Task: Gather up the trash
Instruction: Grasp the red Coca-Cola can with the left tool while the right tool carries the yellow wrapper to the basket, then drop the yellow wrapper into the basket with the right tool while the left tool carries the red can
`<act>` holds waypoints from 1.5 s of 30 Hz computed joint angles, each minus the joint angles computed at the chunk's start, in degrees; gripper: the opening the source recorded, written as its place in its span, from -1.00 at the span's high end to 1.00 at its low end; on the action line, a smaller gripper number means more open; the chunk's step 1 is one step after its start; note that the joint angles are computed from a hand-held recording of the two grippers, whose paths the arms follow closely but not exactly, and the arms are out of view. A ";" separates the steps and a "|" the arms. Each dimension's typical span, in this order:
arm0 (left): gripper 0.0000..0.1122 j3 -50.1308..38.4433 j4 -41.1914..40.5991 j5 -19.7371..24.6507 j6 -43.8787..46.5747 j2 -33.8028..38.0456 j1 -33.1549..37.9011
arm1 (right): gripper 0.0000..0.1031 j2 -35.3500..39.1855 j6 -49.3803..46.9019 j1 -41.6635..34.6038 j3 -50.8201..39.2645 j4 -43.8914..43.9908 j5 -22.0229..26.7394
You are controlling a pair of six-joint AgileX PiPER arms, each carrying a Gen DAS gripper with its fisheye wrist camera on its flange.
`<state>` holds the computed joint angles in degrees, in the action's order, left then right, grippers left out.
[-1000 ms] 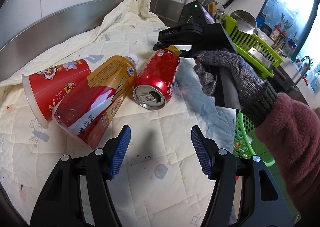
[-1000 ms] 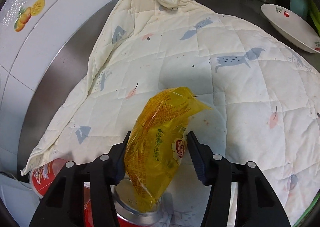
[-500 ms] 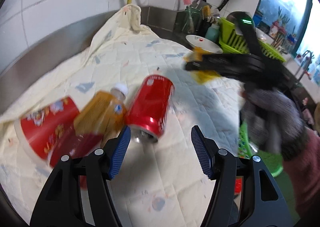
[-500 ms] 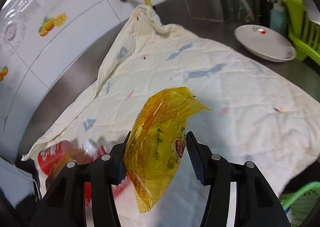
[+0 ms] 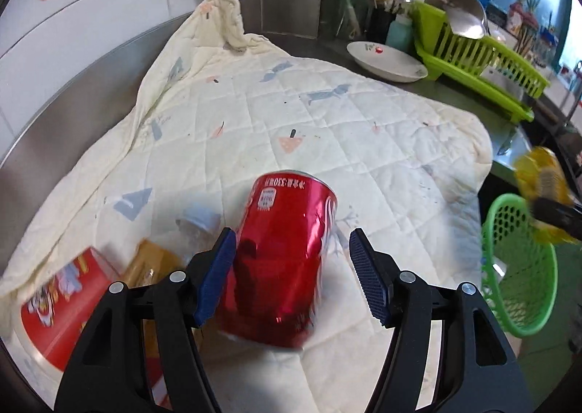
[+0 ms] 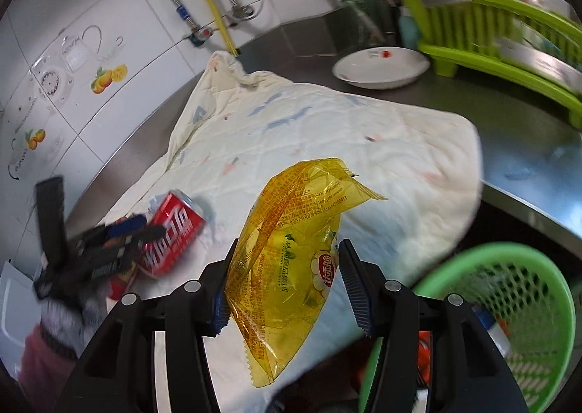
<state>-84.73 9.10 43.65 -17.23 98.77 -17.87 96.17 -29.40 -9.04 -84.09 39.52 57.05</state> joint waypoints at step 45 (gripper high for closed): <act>-0.20 1.81 5.54 -2.05 -8.88 -3.70 -18.27 | -0.28 -9.88 -16.59 -30.54 27.54 -4.23 -8.10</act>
<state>-82.92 14.64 41.60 -26.11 95.08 -36.14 86.29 -45.99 -39.59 -56.55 35.29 48.95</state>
